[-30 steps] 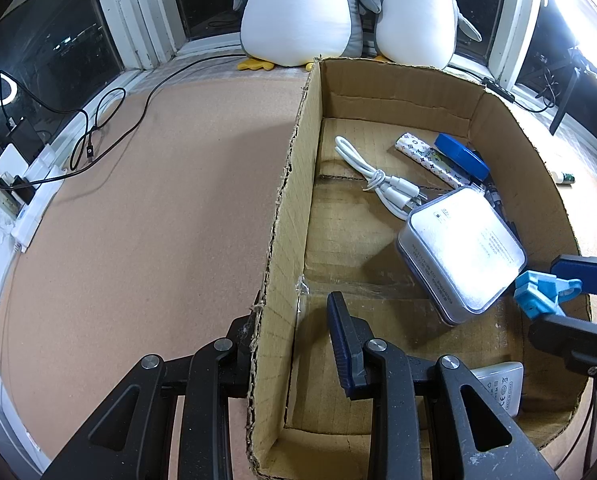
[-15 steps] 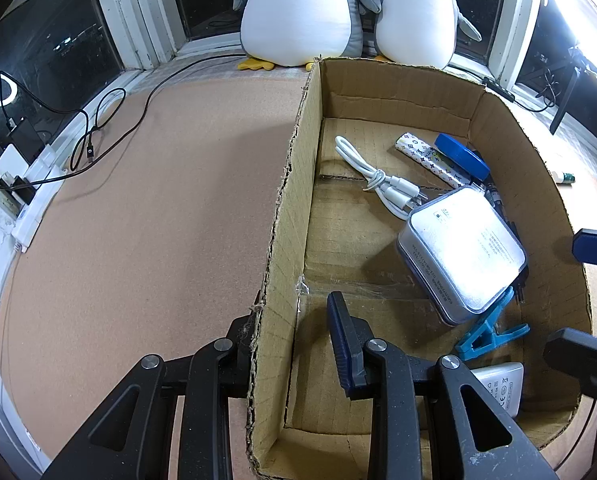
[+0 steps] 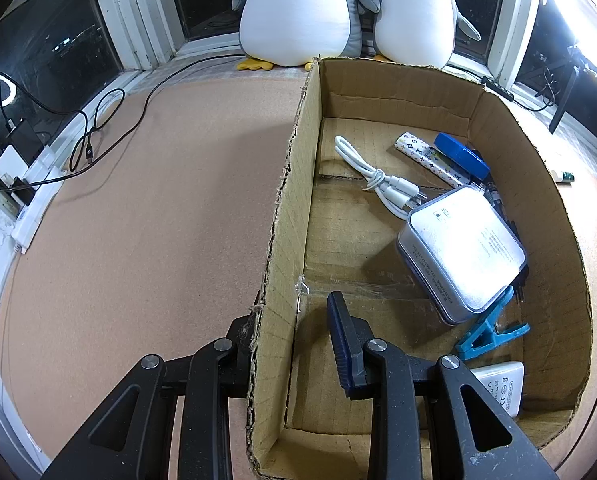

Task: Organize rigid objects
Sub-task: 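Move the right gripper to the green-and-white glue stick and grasp it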

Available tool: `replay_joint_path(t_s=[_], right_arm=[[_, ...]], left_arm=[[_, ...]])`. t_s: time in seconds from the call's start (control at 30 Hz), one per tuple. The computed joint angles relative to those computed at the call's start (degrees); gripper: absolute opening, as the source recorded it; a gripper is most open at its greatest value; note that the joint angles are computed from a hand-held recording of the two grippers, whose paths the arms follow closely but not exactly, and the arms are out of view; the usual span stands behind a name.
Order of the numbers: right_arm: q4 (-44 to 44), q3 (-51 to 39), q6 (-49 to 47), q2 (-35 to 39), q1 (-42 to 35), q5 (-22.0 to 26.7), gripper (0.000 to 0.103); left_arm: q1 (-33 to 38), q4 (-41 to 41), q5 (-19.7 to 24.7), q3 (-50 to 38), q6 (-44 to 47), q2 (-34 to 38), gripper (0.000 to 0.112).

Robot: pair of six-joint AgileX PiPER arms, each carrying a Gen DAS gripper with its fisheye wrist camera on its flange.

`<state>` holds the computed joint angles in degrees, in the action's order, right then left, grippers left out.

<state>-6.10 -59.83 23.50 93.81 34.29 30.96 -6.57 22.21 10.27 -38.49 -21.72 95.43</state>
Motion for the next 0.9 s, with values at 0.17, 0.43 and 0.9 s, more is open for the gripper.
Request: replay_joint_path(t_s=[0.17,0.43,0.9], right_arm=[[-3.0,0.8,6.6,-0.4,-6.2,0.6,0.059],[-2.0,-0.4,10.3,2.3,-15.9,0.2,0.059],[13.5,-6.4,7.5,12.7,-28.4,0.9,0.058]], left_arm=[[0.1,-0.5,-0.1,0.0,0.4,0.1,0.03],[0.4,-2.8,-0.5,-0.1,2.6,0.3,0.031],[1.3,-8.5,-1.3,0.0,8.6,0.5,0.031]])
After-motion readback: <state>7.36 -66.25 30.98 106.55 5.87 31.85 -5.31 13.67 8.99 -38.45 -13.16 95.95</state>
